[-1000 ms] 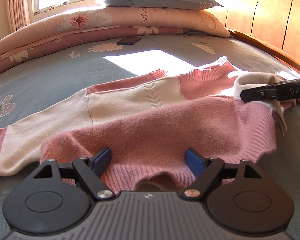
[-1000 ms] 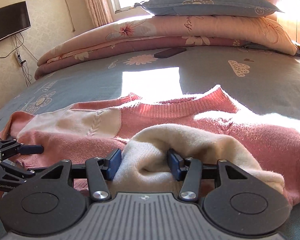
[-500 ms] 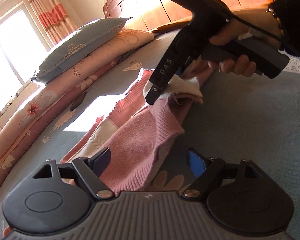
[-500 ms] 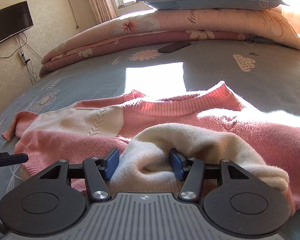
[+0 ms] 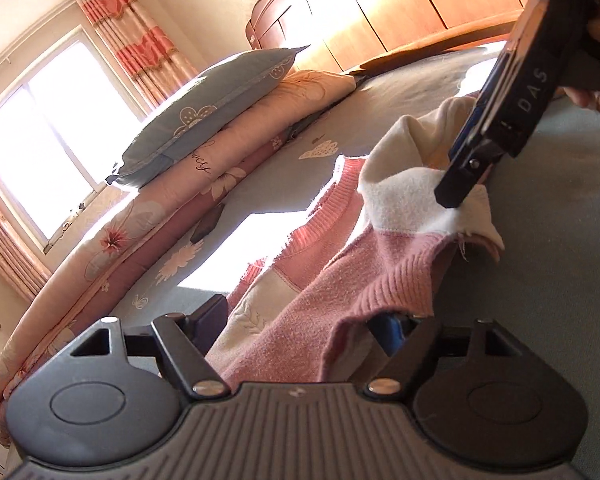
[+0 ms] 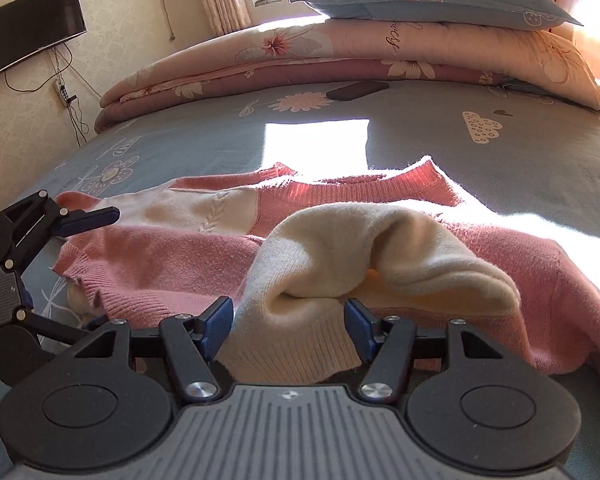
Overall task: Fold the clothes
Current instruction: 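Lift the sweater hem with both grippers and flip it over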
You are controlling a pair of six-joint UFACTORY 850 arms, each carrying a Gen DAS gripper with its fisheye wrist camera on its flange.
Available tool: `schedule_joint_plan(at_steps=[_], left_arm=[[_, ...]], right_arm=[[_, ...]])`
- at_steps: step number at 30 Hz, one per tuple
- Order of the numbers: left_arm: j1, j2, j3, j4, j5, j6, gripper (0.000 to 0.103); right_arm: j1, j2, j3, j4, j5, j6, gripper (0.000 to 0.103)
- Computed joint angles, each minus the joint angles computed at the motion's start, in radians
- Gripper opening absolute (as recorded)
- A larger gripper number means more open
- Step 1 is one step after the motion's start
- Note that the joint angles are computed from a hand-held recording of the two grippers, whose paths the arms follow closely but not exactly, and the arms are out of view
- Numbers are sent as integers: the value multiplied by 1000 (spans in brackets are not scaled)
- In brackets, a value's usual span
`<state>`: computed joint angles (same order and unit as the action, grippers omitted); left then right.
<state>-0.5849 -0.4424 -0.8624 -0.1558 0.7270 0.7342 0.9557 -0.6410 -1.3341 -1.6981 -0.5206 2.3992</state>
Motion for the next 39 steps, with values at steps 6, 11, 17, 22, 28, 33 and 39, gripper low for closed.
schedule_joint_plan(at_steps=[6,11,17,22,28,33,39], left_arm=[[6,-2,-13,1,0,-36,77],[7,4,-6,4,-4,-30,77],[19,15,10,46,-19,-72,77],[26,16,17,53,-18,-85,77],[27,19,21,87,-23,-108,77],[23,25,43,95,-22,-76,77],[24,40,90,124,10,-81,77]], right_arm=[[115,-72,-64,120,-265,-398,68],[143,-215,-231,94,-412,-639,68],[141,-398,-460,105,-598,-974,61],[151,-432,-477,58,-711,-1190,60],[154,-434,-444,-14,-717,-1306,60],[143,-475,-499,-59,-667,-1453,60],[148,-424,-488,76,-642,-1486,9]])
